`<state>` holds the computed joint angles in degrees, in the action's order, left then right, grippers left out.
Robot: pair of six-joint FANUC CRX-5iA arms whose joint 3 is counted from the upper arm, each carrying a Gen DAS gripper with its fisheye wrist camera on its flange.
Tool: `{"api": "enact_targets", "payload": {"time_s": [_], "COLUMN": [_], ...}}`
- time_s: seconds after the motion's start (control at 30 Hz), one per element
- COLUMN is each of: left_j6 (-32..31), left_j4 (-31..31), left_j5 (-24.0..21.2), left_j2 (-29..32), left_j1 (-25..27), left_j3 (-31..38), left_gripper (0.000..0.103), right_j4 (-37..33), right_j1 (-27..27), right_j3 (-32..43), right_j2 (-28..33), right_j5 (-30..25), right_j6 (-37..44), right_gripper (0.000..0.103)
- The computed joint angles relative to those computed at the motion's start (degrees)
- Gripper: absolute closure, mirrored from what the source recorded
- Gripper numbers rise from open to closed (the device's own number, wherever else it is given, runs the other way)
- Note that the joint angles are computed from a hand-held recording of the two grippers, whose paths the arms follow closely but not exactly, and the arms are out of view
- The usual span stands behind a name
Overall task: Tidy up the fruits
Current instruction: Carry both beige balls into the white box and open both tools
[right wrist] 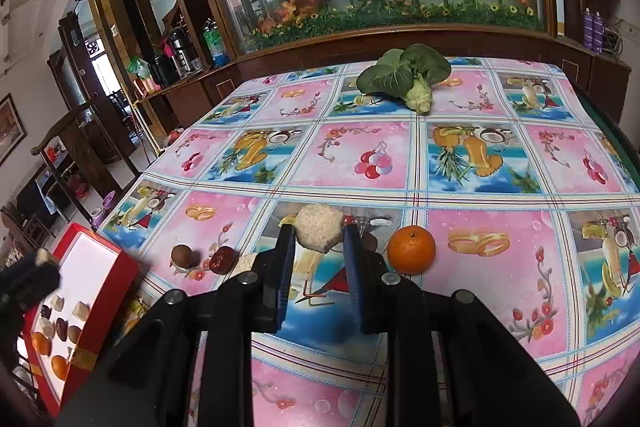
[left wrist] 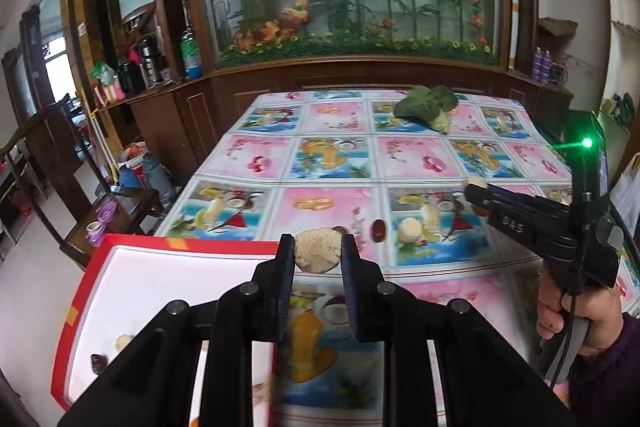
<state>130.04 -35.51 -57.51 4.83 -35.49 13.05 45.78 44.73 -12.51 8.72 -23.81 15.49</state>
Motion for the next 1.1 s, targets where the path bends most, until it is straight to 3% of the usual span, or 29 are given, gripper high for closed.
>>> {"api": "enact_targets", "payload": {"time_s": [0.2, 0.53, 0.83, 1.1], "left_j6": [1.4, 2.1, -6.5, -11.0], "left_j4": [0.0, 1.2, 10.7, 14.9], "left_j5": [1.3, 2.6, 4.4, 3.4], "left_j2": [-4.2, -9.5, -12.4, -11.8], "left_j1": [2.8, 7.0, 17.9, 23.8], "left_j3": [-4.8, -11.5, -16.4, -17.4], "left_gripper": [0.082, 0.082, 0.081, 0.082], "right_j4": [3.7, 5.3, -11.7, -23.1], "right_j1": [1.7, 7.5, 14.1, 17.2], "right_j3": [-2.0, -0.1, 12.8, 26.7], "right_j2": [-0.8, 0.6, 6.6, 13.8], "right_j5": [-0.6, 3.1, -1.1, -10.7], "right_j6": [-5.8, -7.5, 12.9, 28.0], "right_gripper": [0.076, 0.076, 0.076, 0.076]}}
